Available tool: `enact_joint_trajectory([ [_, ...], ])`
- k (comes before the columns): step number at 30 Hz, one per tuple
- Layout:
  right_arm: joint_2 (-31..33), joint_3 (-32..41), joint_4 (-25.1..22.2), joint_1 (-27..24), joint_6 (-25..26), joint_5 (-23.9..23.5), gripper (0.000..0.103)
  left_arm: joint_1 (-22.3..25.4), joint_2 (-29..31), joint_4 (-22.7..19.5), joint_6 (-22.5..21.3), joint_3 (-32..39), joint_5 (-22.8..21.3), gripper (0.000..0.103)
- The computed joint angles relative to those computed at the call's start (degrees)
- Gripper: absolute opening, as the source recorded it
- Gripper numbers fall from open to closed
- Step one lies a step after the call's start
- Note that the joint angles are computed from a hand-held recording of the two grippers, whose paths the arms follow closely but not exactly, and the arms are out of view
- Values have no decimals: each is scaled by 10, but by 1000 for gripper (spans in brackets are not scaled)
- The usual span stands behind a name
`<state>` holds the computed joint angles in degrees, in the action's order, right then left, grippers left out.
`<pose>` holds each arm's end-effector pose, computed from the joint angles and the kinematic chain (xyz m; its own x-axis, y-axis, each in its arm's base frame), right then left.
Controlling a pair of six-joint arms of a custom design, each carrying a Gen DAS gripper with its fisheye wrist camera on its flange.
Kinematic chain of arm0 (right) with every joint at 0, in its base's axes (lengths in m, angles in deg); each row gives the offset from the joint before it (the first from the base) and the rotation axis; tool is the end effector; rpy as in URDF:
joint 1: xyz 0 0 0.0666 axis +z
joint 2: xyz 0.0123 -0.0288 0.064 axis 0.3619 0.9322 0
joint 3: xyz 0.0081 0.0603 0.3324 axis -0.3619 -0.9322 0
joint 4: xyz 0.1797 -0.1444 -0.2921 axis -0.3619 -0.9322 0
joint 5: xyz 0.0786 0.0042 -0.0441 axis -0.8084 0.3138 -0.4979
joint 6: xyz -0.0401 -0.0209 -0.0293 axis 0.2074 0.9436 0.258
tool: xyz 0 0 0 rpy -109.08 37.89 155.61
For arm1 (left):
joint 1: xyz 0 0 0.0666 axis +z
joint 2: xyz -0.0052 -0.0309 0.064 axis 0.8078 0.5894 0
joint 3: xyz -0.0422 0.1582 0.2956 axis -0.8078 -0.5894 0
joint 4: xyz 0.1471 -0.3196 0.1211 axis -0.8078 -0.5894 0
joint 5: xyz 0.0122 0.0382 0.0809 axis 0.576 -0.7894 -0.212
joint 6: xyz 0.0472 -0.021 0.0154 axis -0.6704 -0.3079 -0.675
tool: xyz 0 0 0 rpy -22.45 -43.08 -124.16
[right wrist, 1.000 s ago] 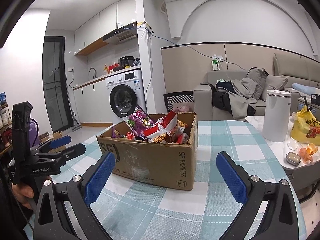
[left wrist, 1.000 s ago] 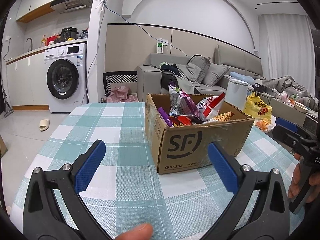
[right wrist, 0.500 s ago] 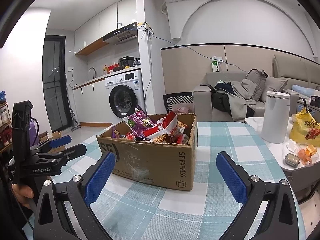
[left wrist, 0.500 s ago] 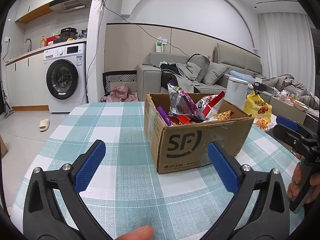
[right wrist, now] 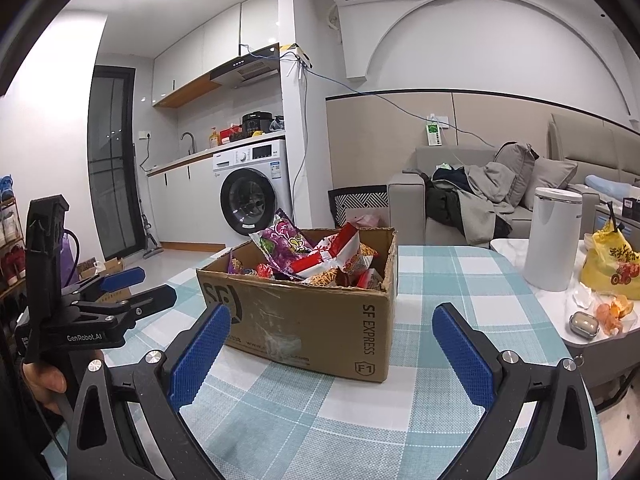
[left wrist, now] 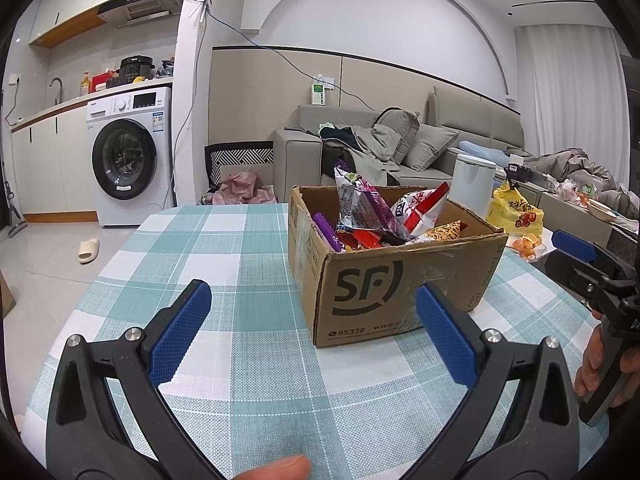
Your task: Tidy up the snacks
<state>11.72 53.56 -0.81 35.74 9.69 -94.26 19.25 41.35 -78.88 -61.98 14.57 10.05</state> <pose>0.5149 0.1464 0.3527 -0.3044 -0.0997 -0.9473 -0.5762 0.8112 0.0998 0.4690 -0.2988 0.3578 -0.3665 -0.1220 -0.9224 -0.1213 0.9892 -0.0826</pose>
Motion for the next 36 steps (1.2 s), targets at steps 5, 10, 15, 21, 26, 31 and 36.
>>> enact_joint_trajectory([
  [5, 1, 1, -1, -1, 2, -1, 103, 1, 2, 2, -1, 0, 1, 102],
  [10, 2, 2, -1, -1, 3, -1, 103, 0, 1, 0, -1, 1, -1, 102],
  [15, 0, 1, -1, 0, 2, 0, 103, 5, 4, 2, 0, 2, 1, 102],
  [21, 2, 3, -2, 0, 5, -1, 103, 4, 2, 2, -1, 1, 1, 102],
  [26, 5, 8, -5, -1, 9, 0, 103, 5, 3, 5, -3, 0, 1, 102],
  [31, 5, 9, -5, -1, 15, 1, 103, 6, 2, 6, -7, -1, 2, 102],
  [36, 6, 9, -6, -1, 15, 1, 103, 6, 0, 4, -3, -2, 0, 102],
])
